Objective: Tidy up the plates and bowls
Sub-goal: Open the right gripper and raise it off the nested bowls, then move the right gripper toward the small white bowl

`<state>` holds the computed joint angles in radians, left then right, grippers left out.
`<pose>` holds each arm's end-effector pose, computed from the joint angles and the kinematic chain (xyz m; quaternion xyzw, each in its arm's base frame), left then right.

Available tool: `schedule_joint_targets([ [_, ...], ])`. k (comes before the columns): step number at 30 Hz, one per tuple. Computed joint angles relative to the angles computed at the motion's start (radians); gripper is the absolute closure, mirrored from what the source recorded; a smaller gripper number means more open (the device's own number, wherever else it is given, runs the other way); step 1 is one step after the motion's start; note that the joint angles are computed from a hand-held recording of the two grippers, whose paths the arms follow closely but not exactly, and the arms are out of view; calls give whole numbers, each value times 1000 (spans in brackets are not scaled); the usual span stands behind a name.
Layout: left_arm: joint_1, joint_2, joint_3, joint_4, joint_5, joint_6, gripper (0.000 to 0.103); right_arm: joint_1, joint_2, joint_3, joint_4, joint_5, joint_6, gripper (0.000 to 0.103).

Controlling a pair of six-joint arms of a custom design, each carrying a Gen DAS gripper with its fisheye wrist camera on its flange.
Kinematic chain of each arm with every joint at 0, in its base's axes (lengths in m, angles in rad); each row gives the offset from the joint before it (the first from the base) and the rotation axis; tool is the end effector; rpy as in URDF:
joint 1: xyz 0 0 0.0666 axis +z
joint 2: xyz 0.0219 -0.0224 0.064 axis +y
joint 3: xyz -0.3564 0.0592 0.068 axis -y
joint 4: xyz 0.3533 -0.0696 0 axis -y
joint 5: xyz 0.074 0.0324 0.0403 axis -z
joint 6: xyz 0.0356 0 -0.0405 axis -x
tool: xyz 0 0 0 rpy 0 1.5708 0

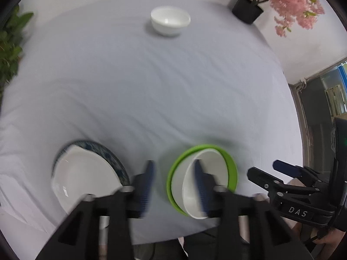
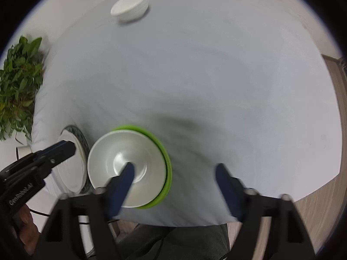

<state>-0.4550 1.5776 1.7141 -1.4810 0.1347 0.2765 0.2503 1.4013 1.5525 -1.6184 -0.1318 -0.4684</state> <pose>0.4169 -0.2097 0.4281 0.0959 0.9867 -0.1027 0.0813 0.3760 0.1005 0.4379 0.1051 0.9909 0.0797 0.0252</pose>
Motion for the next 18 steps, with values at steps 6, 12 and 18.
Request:
schedule_joint_targets([
  [6, -6, -57, 71, 99, -80, -30, 20, 5, -1, 104, -3, 82, 10, 4],
  [12, 7, -57, 147, 103, -70, -53, 20, 18, 13, 206, -19, 181, 22, 1],
  [18, 35, -46, 196, 108, -74, -54, 27, 1, -1, 226, 6, 134, -7, 1],
])
